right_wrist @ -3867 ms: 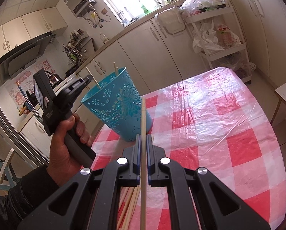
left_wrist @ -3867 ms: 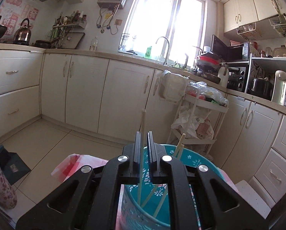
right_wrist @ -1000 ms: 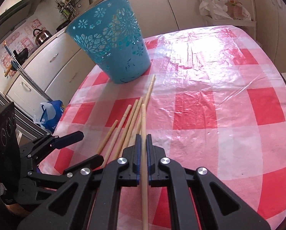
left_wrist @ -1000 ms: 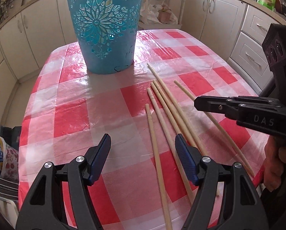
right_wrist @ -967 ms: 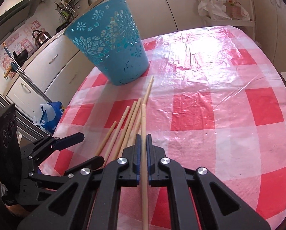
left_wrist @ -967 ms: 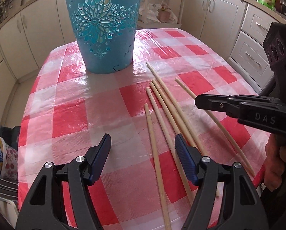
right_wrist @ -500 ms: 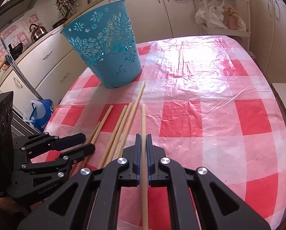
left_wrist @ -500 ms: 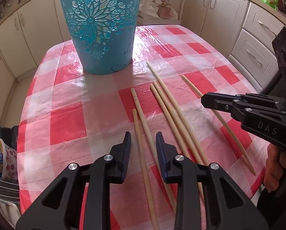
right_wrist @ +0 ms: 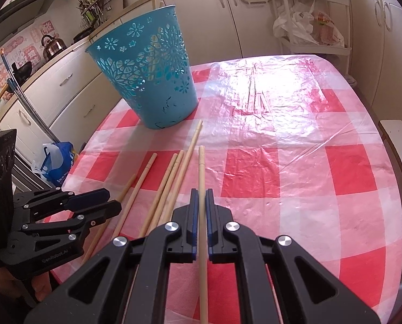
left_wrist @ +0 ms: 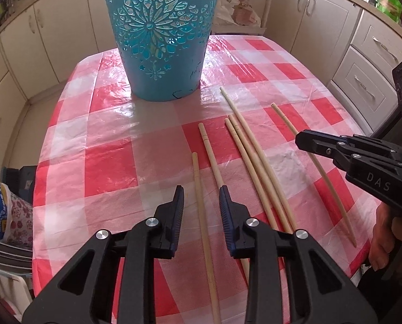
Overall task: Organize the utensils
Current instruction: 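Close the left gripper on a chopstick beside the right gripper, then lift both held chopsticks toward the teal bin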
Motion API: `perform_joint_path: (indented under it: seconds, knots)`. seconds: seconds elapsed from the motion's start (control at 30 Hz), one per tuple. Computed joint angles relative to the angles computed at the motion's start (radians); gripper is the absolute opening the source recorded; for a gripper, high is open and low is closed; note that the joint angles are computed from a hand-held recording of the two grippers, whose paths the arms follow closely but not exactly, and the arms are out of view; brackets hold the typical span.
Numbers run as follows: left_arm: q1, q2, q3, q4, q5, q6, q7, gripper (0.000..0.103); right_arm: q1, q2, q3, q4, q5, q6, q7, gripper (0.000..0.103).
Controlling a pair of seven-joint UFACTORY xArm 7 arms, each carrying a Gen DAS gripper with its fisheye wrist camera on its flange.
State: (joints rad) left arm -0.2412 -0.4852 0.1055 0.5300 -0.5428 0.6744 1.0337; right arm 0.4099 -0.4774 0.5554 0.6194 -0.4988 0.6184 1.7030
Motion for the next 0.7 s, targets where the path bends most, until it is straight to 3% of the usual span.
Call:
perform_joint_path:
  seconds: [0.2,0.37,0.7]
  knots:
    - [-0.001,-0.003,-0.019,-0.02,0.031,-0.046,-0.017,0.024,0.002,0.025,-0.003,0.019,-0.008,0.023,-0.013,0.006]
    - [-0.009,0.013,-0.005,-0.008,0.038,-0.044,-0.011,0.006,0.011,0.051,-0.012,0.034,-0.015,0.04,-0.023,0.006]
    - [0.007,0.001,0.01,0.032,0.01,0.037,-0.004,0.005,0.031,0.089,-0.032,0.054,-0.039,0.046,-0.037,0.007]
